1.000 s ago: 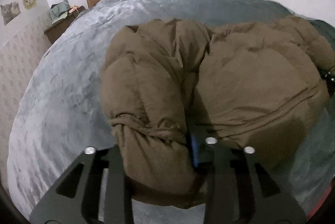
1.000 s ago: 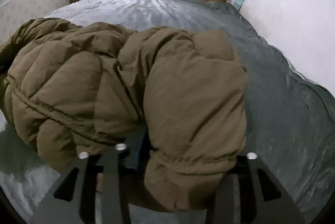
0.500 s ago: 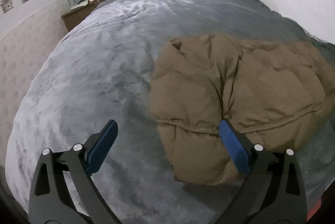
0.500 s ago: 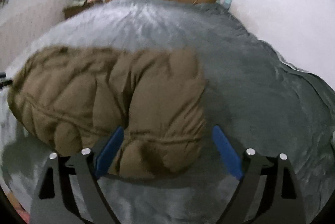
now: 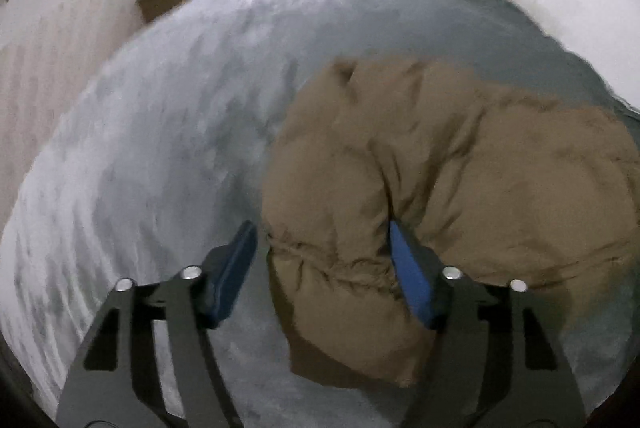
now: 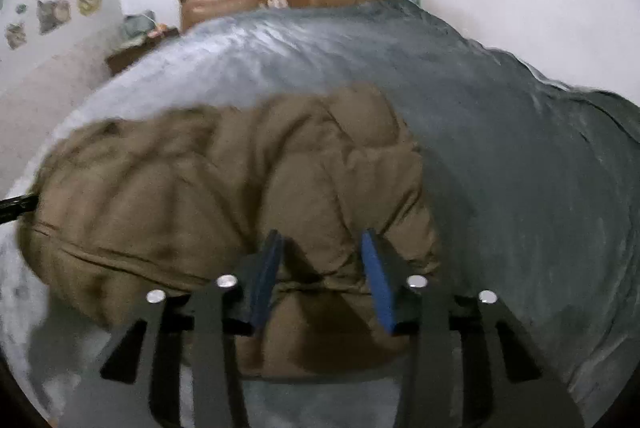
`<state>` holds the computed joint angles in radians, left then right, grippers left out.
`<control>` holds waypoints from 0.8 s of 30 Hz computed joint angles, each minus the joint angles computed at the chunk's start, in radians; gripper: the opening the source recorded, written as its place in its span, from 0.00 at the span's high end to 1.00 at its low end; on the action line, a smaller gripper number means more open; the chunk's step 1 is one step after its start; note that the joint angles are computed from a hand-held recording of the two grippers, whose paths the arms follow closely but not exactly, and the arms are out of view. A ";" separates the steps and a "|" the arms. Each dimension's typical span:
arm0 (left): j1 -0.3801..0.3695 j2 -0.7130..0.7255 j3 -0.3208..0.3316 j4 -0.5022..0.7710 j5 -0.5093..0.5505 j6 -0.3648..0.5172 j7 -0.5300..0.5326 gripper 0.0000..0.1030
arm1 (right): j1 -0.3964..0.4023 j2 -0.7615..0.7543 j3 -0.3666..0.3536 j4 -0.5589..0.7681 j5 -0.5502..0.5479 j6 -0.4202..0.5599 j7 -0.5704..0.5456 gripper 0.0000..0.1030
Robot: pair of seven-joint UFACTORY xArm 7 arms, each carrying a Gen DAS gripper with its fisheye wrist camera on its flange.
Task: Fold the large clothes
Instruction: 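Open both grippers, release the jacket and pull back from it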
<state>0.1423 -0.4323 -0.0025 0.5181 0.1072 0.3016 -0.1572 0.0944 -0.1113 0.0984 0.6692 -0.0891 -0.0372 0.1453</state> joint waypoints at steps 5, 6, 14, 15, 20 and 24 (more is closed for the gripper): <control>0.077 0.073 -0.065 -0.027 0.107 -0.052 -0.068 0.31 | 0.057 0.097 -0.065 0.023 0.079 0.015 -0.062 0.67; 0.085 0.090 -0.072 -0.026 0.123 -0.070 -0.085 0.28 | 0.042 0.116 -0.050 0.031 0.066 0.010 -0.054 0.67; 0.012 0.077 0.036 0.014 -0.015 0.008 0.015 0.20 | 0.022 0.086 -0.034 0.079 0.019 0.113 0.016 0.63; 0.032 0.051 0.015 0.007 0.009 0.020 -0.005 0.14 | 0.025 0.067 -0.029 0.074 0.007 0.119 0.029 0.63; 0.027 -0.110 0.000 -0.033 0.028 0.104 0.005 0.03 | -0.020 -0.056 0.072 0.010 -0.146 0.083 0.232 0.32; -0.024 -0.237 -0.015 -0.062 -0.002 0.166 -0.004 0.03 | -0.073 -0.140 0.180 -0.031 -0.202 0.096 0.336 0.17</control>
